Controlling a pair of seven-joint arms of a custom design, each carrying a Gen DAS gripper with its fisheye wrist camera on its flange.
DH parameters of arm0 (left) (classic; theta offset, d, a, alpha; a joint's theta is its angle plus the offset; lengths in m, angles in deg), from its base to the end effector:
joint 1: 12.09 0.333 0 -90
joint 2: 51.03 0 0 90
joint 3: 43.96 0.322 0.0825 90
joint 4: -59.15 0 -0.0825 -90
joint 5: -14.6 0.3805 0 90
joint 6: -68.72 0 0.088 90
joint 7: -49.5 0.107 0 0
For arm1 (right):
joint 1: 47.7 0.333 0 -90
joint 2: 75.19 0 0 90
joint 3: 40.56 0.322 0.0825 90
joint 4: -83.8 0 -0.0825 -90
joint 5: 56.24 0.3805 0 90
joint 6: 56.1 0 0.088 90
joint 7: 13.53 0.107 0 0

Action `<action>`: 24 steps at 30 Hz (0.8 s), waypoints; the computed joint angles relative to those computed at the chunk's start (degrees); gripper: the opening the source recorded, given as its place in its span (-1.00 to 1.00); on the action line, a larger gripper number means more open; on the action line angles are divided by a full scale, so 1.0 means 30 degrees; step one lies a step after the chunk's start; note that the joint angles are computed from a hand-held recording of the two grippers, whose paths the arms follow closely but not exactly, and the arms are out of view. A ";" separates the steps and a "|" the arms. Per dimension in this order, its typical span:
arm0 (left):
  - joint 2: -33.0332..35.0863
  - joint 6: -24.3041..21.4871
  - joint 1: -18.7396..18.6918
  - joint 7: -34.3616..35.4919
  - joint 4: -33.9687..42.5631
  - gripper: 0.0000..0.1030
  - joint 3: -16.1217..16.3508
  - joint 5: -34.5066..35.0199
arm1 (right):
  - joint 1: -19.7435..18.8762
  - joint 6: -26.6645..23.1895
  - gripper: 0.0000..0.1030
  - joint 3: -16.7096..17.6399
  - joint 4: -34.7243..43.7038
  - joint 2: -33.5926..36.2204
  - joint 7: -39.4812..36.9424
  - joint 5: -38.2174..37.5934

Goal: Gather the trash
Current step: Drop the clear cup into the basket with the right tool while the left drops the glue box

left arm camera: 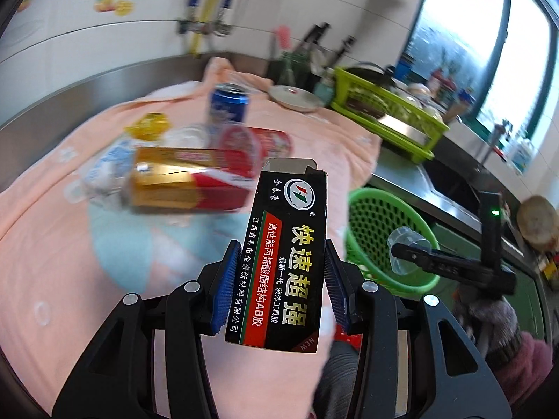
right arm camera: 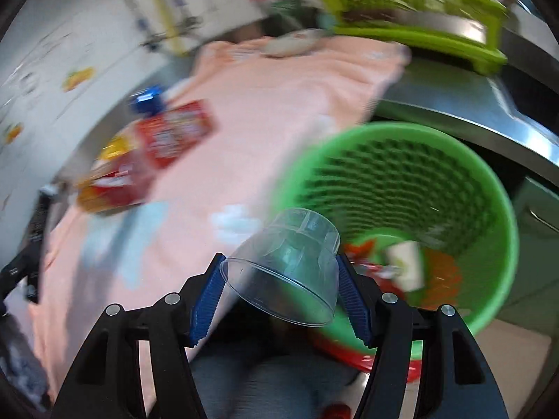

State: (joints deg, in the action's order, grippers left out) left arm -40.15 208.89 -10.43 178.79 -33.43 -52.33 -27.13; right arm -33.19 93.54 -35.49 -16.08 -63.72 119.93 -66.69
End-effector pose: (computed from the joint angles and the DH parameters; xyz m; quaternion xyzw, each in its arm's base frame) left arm 0.6615 -0.0695 0.5936 -0.5091 0.7457 -0.4167 0.1058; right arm 0.6263 0.2218 0.5412 -0.5599 0.7586 -0.1359 0.3041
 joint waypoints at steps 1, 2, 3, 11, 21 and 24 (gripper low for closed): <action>0.0223 -0.0164 -0.0165 -0.0072 0.0291 -0.10 -0.0109 0.0197 | -0.0283 -0.0206 0.18 -0.0058 -0.0295 -0.0135 -0.0392 0.0329; 0.0406 -0.0308 -0.0278 -0.0171 0.0522 -0.10 -0.0171 0.0368 | -0.0434 -0.0513 0.19 -0.0230 -0.0445 -0.0165 -0.0356 0.0321; 0.0661 -0.0503 -0.0424 -0.0342 0.0852 -0.10 -0.0244 0.0594 | -0.0645 -0.0822 0.19 -0.0312 -0.0502 -0.0124 -0.0577 0.0514; 0.2961 -0.1603 -0.1652 -0.1662 0.3861 -0.10 -0.0766 0.2711 | -0.1666 -0.1324 0.22 -0.0630 -0.1434 -0.0115 -0.1626 0.1508; 0.5976 -0.2993 -0.3352 -0.2569 0.7914 -0.10 -0.1303 0.4927 | -0.2072 -0.0101 0.31 -0.0783 -0.3013 -0.1112 -0.1404 0.1966; 0.7200 -0.3904 -0.3863 -0.3000 0.9634 -0.10 -0.1418 0.5534 | -0.2028 0.0524 0.31 -0.0821 -0.3808 -0.1908 -0.1471 0.1927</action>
